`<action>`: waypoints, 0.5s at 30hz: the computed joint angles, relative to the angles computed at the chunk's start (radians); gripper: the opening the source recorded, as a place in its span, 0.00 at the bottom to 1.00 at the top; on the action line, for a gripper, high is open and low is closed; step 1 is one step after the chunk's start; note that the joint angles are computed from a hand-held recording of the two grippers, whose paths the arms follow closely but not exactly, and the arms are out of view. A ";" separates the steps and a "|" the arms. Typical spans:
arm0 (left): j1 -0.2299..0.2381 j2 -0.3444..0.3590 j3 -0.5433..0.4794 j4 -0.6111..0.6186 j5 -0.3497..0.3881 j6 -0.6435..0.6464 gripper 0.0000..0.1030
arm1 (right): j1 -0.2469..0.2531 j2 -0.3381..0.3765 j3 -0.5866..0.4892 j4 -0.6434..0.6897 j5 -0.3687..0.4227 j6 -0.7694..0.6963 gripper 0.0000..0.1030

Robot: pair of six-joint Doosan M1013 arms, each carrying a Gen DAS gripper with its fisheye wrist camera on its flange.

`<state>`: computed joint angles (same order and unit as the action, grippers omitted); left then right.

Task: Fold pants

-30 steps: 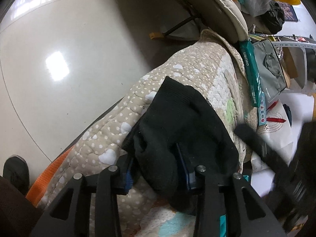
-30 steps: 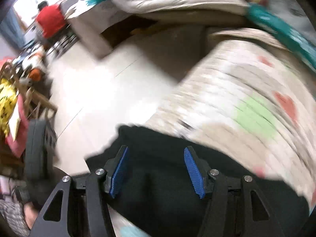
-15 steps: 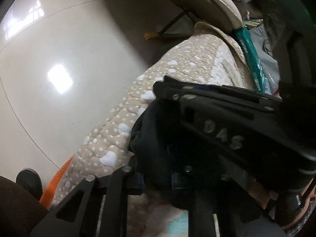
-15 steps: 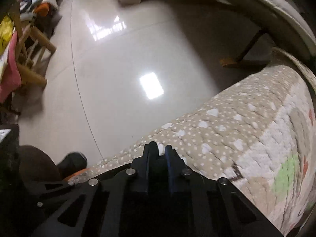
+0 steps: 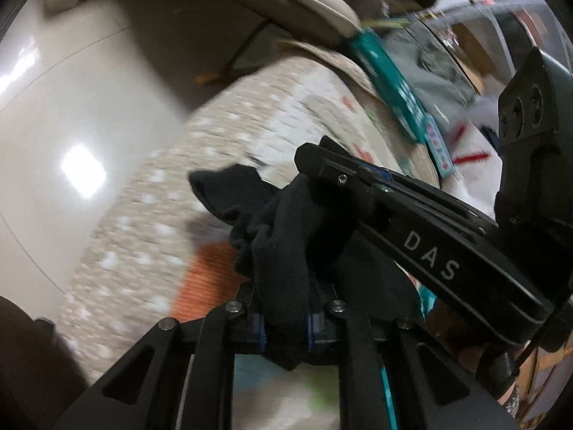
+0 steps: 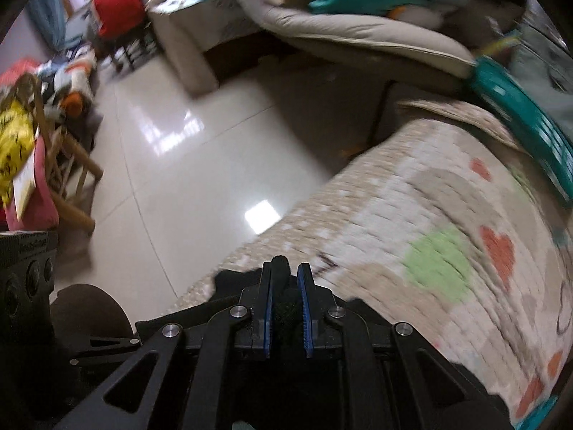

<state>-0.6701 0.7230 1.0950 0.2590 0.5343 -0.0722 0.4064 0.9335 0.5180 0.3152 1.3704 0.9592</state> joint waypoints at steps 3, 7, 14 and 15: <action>-0.006 0.064 -0.133 -0.081 0.067 0.145 0.14 | -0.042 -0.037 0.063 0.021 -0.048 0.031 0.13; -0.019 0.173 -0.342 -0.148 0.207 0.300 0.14 | -0.096 -0.067 0.134 0.038 -0.092 0.072 0.13; -0.033 0.324 -0.601 -0.305 0.383 0.506 0.24 | -0.176 -0.104 0.272 0.025 -0.155 0.185 0.22; -0.034 0.310 -0.574 -0.339 0.358 0.531 0.28 | -0.184 -0.114 0.301 0.012 -0.177 0.207 0.28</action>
<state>-0.7042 1.0335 0.5215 -0.0797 0.8922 0.4584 0.2220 0.8190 0.8193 0.3275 1.1936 1.1658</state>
